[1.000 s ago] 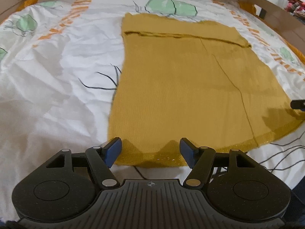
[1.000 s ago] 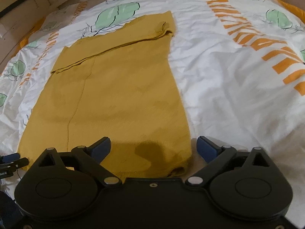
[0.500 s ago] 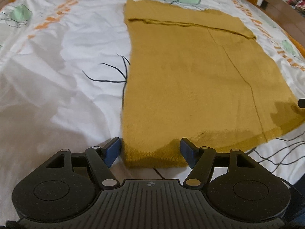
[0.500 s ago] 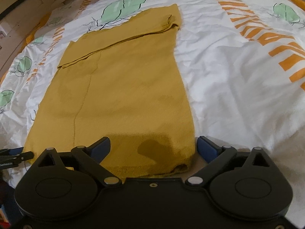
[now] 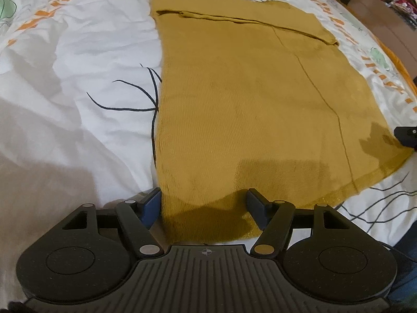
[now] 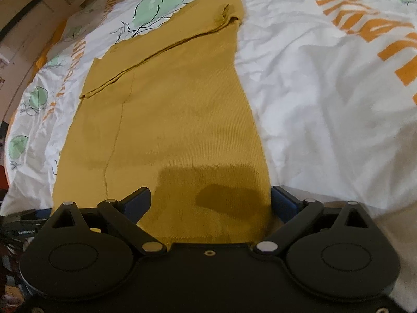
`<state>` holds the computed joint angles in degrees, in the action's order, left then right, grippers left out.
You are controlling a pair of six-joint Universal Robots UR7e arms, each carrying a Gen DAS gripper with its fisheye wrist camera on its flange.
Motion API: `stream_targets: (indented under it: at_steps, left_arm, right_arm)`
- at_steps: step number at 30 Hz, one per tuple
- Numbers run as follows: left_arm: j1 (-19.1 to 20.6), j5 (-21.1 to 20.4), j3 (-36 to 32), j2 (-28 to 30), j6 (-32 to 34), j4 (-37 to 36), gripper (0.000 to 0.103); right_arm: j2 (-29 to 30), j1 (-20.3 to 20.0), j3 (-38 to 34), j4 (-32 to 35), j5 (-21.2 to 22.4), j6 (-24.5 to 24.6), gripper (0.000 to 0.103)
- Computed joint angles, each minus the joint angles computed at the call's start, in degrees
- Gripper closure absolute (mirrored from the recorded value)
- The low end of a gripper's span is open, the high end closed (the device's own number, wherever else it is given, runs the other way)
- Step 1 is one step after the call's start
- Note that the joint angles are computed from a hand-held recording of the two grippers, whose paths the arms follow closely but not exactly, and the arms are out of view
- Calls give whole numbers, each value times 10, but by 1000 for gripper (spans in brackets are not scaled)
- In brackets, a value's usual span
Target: Fold small clothes
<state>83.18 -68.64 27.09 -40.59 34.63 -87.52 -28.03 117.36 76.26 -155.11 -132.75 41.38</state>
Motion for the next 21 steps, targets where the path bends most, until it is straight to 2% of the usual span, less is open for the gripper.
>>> stream_targets:
  at_steps: [1,6,8,13,16,17,18,20,21]
  left_arm:
    - [1,-1,-6,2,0,3,38]
    - [1,3,-4,-4,-1,-3,57]
    - [2,1,-27,5,-10,15,60]
    - [4,-7,-55,15,-19,39,65]
    - [5,-6,-64,20,-26,43,69]
    - [5,-6,-65,21,-29,42,77]
    - [5,-7,-65,21,-32,40,86]
    - [7,-18,-76,25,-43,47,95]
    - [9,-23,-80,26,-49,48,95]
  right_arm:
    - [-2,-1,2,-2,5,2,5]
    - [-10,-2,6,11,24,-4,8]
    - [-16,-1,8,24,27,-1,14]
    - [-35,-2,26,32,31,16,37]
    - [-41,-2,32,39,27,24,45]
    - [-41,-1,31,43,24,25,46]
    - [-39,-1,28,50,21,25,51]
    - [-38,-1,25,60,17,29,68]
    - [-39,-1,27,57,20,30,81]
